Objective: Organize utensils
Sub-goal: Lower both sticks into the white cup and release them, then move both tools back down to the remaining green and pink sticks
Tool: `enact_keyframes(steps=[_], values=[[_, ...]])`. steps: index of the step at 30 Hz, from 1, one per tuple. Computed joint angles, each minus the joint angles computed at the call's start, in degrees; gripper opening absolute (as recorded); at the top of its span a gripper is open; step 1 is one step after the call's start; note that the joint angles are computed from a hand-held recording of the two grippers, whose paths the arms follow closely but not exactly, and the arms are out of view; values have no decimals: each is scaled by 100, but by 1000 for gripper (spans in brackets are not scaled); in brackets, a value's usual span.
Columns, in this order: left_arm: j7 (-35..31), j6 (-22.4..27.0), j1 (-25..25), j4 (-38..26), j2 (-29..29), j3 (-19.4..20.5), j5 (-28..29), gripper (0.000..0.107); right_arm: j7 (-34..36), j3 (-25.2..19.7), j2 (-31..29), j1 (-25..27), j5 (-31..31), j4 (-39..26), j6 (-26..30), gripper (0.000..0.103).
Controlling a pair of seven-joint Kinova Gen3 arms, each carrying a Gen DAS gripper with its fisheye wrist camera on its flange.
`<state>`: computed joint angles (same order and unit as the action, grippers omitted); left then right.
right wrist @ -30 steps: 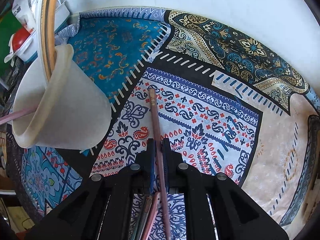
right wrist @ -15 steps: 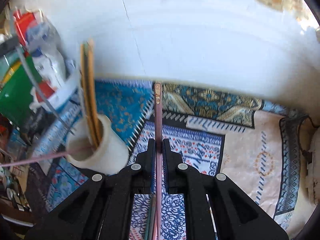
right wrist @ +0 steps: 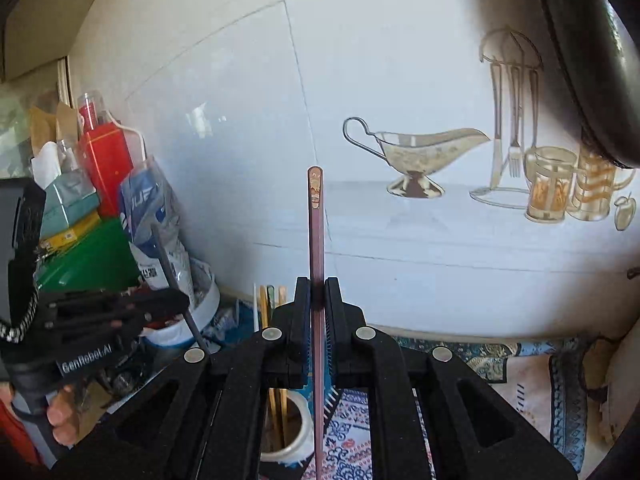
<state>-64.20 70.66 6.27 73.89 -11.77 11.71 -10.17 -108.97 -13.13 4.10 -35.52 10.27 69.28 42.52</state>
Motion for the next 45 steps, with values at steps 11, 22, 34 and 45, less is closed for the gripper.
enact_keyframes(steps=[11, 22, 34, 45], values=[[-756, -317, -91, 430, -66, -686, 1078, 4, -1004, 207, 578, -604, 879, 108, -607, 6], [-870, -215, -222, 677, -33, -607, 1186, 4, 226, 45, 635, -288, -215, 226, 234, 6], [-13, 305, -125, 94, -143, 136, 213, 7, 1516, -11, 510, -32, -1199, -484, 1584, 6], [1256, 1127, 190, -872, 15, 1643, -1229, 29, 2183, 86, -496, 512, -1822, -91, 1743, 25]])
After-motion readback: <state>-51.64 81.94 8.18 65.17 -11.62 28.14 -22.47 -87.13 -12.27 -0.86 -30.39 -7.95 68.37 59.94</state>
